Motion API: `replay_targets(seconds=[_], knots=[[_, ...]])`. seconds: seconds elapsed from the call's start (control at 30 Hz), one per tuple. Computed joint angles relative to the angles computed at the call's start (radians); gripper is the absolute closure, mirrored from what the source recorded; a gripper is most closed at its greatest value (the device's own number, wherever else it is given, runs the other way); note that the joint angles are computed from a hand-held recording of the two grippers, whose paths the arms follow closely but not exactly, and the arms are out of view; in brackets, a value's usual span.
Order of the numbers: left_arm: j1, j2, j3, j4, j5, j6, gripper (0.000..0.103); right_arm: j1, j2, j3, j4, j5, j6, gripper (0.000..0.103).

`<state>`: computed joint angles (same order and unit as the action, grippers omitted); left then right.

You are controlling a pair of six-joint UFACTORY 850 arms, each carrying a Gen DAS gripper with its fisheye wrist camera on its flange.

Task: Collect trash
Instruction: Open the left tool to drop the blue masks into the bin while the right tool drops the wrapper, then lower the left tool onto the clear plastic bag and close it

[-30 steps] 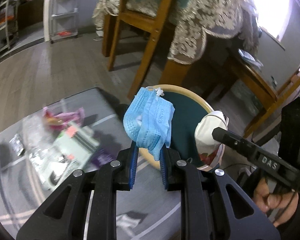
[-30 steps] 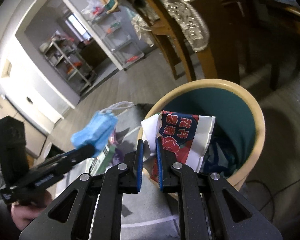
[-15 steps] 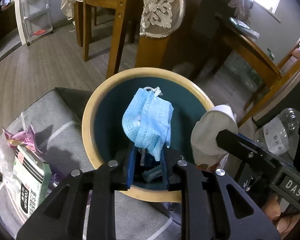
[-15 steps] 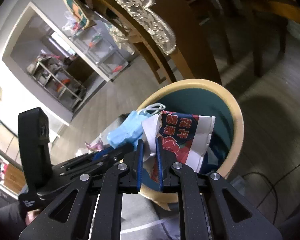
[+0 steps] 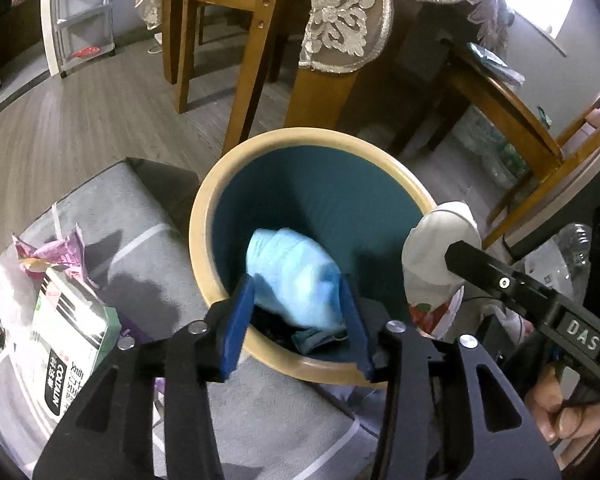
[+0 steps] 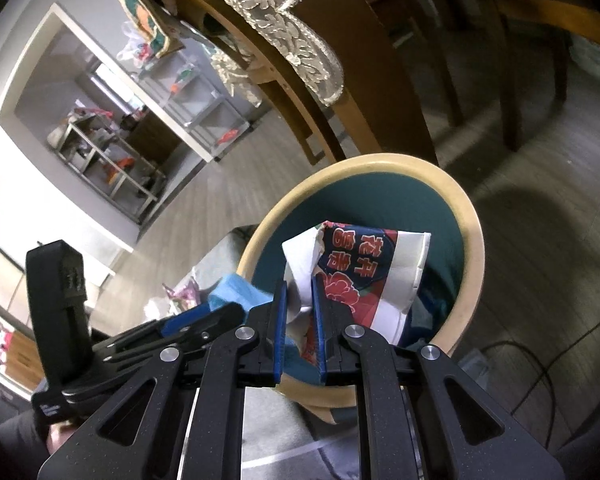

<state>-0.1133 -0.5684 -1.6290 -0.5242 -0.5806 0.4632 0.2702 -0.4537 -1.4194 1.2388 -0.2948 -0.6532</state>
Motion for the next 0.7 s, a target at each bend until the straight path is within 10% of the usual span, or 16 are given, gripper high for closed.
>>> replay_targets(seconds=[0.7], knots=[[0.093, 0.139, 0.195, -0.116, 0.070, 0.071, 0.043, 0.037, -0.082, -0.098, -0.432, -0.017, 0.329, 0.084]])
